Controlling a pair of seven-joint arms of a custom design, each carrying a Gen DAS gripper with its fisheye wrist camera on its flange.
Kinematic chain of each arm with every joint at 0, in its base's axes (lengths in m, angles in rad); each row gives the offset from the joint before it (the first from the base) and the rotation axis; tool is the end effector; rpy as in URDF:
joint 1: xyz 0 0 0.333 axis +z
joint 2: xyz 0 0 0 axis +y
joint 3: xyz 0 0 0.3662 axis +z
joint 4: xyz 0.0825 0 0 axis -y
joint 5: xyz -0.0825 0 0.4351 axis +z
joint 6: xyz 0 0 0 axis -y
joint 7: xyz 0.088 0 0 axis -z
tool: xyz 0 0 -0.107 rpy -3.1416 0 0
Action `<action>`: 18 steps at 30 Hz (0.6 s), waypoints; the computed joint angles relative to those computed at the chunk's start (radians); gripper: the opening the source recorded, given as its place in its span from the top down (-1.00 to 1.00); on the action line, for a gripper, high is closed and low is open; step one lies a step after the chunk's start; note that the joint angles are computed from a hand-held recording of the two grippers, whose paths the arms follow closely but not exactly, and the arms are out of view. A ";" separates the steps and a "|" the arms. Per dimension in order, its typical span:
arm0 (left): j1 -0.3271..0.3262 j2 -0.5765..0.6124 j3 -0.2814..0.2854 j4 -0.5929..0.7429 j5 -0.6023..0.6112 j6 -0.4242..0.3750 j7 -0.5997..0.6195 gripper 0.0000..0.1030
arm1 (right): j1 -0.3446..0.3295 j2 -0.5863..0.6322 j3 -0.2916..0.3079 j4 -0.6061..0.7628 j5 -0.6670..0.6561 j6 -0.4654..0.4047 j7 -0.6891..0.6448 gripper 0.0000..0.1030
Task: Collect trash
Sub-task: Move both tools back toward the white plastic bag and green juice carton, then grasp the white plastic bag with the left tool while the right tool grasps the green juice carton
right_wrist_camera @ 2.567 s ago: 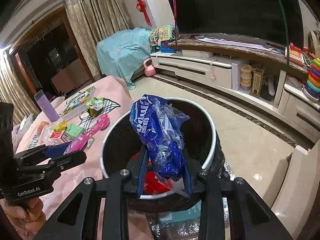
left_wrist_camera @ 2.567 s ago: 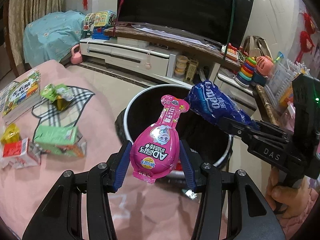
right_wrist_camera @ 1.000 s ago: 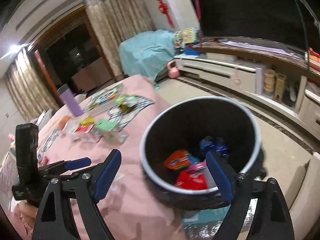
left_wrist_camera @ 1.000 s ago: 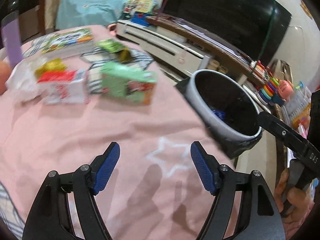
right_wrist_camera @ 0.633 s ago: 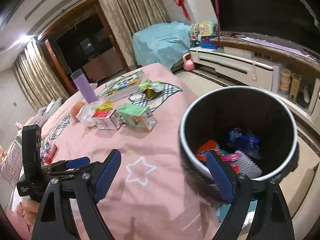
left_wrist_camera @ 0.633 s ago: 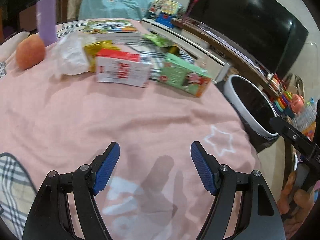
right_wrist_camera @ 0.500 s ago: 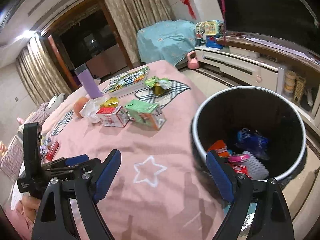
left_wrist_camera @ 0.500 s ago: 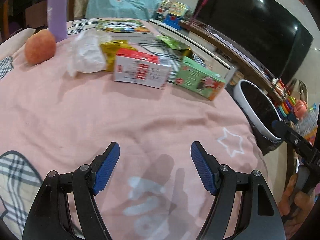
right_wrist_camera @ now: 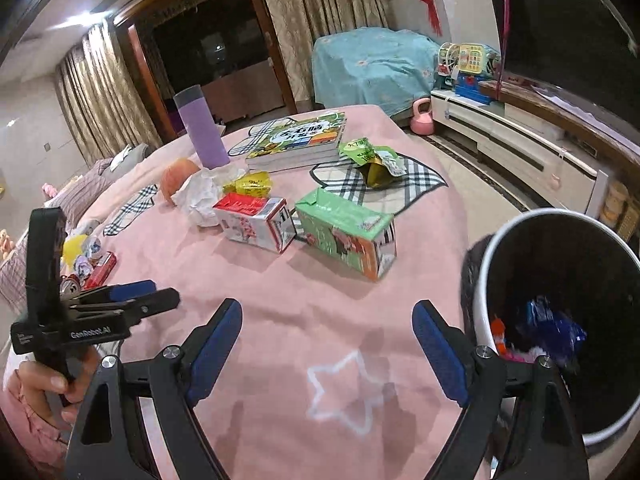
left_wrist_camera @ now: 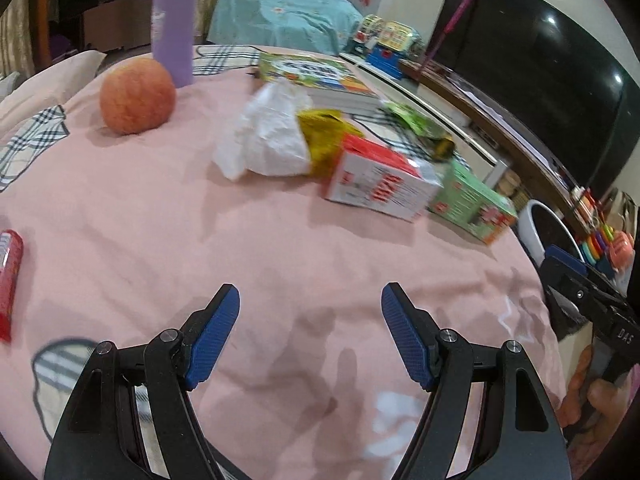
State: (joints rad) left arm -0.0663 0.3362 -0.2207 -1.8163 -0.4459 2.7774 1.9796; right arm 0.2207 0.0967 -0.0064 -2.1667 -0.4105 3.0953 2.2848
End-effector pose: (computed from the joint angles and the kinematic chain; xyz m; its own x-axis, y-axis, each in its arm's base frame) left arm 0.7180 -0.1742 0.4464 -0.3479 -0.9162 0.1988 -0.7732 0.1604 -0.6136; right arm 0.6173 0.1683 0.4629 -0.0059 -0.9778 -0.2096 -0.6848 0.1567 -0.7117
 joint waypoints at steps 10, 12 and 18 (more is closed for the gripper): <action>-0.024 0.148 0.047 0.224 0.117 0.004 -0.099 -0.46 | -0.007 0.110 -0.001 0.149 0.007 -0.097 -0.095 -0.72; -0.029 0.188 0.052 0.279 0.141 0.006 -0.110 -0.46 | -0.009 0.129 -0.002 0.173 0.016 -0.109 -0.115 -0.72; -0.033 0.274 0.049 0.395 0.184 -0.033 -0.125 -0.46 | -0.031 0.177 0.020 0.224 0.093 -0.140 -0.185 -0.72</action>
State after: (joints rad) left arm -0.0994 0.6104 -0.1720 -1.4212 -0.2618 2.7439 1.8546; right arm 0.1898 0.2740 0.0132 -1.9422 -0.3171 2.9556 2.1001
